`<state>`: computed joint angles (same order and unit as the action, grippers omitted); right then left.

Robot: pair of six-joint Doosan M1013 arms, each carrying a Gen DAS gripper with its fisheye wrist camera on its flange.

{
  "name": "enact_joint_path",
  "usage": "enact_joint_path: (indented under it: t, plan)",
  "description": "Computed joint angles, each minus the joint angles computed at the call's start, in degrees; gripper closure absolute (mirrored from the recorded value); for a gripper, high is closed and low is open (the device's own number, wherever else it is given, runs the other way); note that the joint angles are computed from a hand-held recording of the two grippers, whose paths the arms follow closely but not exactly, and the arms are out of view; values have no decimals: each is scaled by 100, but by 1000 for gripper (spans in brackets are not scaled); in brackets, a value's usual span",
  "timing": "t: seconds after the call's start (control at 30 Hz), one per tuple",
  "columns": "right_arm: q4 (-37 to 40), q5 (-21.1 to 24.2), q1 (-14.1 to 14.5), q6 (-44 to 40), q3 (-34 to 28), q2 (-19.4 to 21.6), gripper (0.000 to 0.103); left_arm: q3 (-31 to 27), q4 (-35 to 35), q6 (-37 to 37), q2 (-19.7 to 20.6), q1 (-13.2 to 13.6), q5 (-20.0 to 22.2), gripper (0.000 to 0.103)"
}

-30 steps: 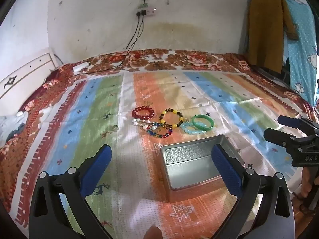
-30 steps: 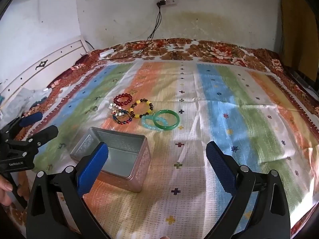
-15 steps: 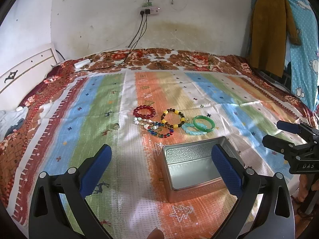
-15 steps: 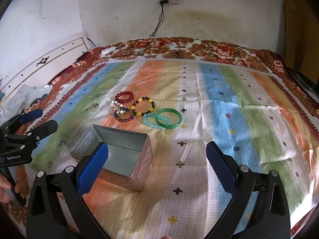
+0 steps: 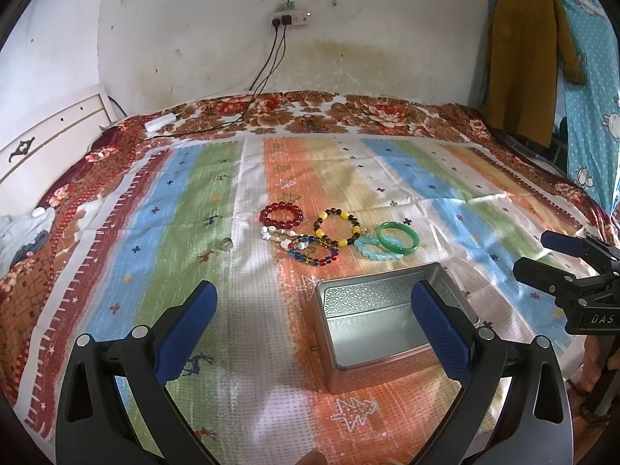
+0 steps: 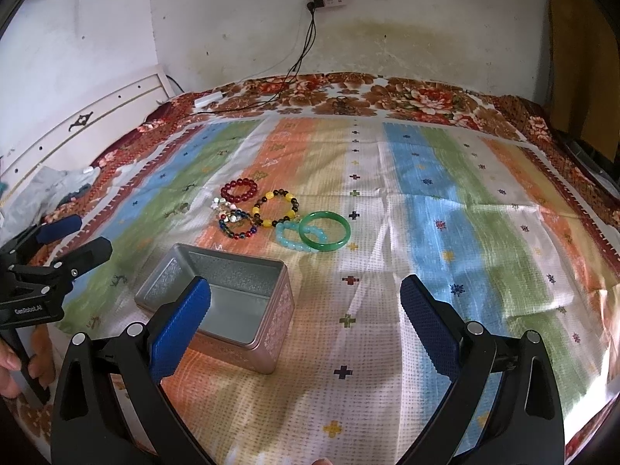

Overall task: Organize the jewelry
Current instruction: 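Move both grippers forward toward the jewelry beside the silver tin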

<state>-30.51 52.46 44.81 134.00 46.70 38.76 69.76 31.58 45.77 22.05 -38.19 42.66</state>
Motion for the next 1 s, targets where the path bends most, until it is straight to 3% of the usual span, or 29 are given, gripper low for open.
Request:
enact_joint_path:
  t: [0.37, 0.63, 1.0]
  plan:
    - [89, 48, -22, -61, -105, 58, 4, 7, -149, 70, 25, 40, 17, 5]
    - [206, 248, -22, -596, -514, 298, 4, -427, -944, 465, 314, 226, 252, 6]
    - [640, 437, -176, -768, -1012, 554, 4, -976, -627, 925, 670, 155, 635, 6]
